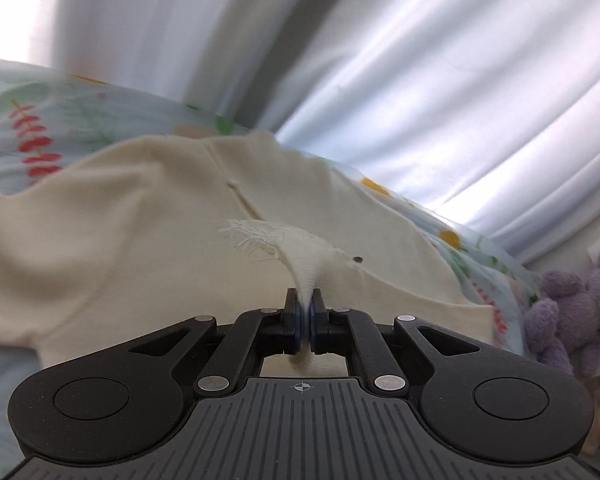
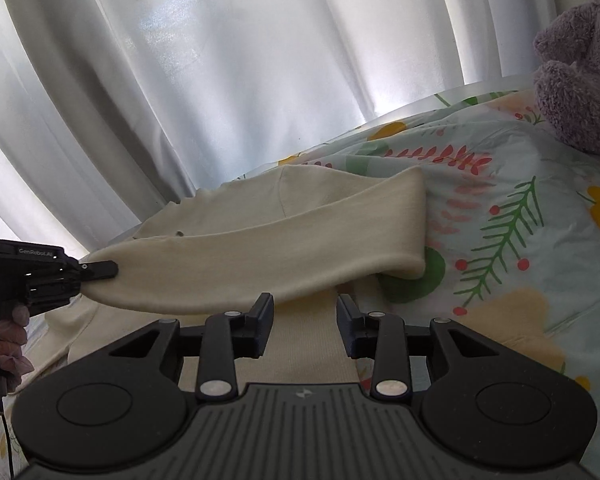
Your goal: Fold small clothes
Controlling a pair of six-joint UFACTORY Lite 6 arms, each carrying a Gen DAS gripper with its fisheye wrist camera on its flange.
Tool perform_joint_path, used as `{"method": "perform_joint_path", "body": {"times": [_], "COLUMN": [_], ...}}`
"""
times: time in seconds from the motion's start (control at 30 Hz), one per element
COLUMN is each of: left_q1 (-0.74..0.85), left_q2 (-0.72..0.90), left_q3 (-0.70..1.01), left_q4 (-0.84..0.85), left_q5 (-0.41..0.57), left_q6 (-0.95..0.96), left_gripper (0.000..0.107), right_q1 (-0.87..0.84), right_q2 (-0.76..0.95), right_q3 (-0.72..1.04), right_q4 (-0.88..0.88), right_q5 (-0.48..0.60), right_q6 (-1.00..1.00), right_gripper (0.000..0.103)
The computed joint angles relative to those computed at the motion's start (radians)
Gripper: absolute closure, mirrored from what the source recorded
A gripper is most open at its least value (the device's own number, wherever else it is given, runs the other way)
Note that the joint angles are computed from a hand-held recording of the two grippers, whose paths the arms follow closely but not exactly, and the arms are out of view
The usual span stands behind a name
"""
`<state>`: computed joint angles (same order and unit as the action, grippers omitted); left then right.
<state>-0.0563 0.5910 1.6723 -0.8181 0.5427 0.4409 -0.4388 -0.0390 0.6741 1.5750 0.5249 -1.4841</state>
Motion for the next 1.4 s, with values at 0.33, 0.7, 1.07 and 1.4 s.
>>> {"method": "perform_joint_path", "body": {"times": [0.33, 0.7, 1.07, 1.4], "left_q1": [0.090, 0.090, 0.080, 0.062], "left_q2": [0.078, 0.065, 0.115, 0.196], "left_q3": [0.040, 0.010, 0.090, 0.130], "left_q4": [0.131, 0.048, 0.013, 0.101], "left_q5": [-0.062, -0.115, -0.106, -0.101], "left_q6": [-0.031, 0.068, 0.112, 0.074], "left_gripper": [0.101, 0.101, 0.101, 0.100], "right_q1": [0.054, 0.080, 0.161, 0.182], "right_q2": [0.219, 0.397, 0.435, 0.444], "right_q3": [0.187, 0.286, 0.316, 0.297], "right_q4": [-0.013, 0.129, 0.515, 0.730], "right_q5": [-0.001, 0.024, -0.115, -0.183], "right_q6": [0.059, 0.139, -0.219, -0.544], "right_gripper": [0.065, 0.065, 0.096, 0.096]}}
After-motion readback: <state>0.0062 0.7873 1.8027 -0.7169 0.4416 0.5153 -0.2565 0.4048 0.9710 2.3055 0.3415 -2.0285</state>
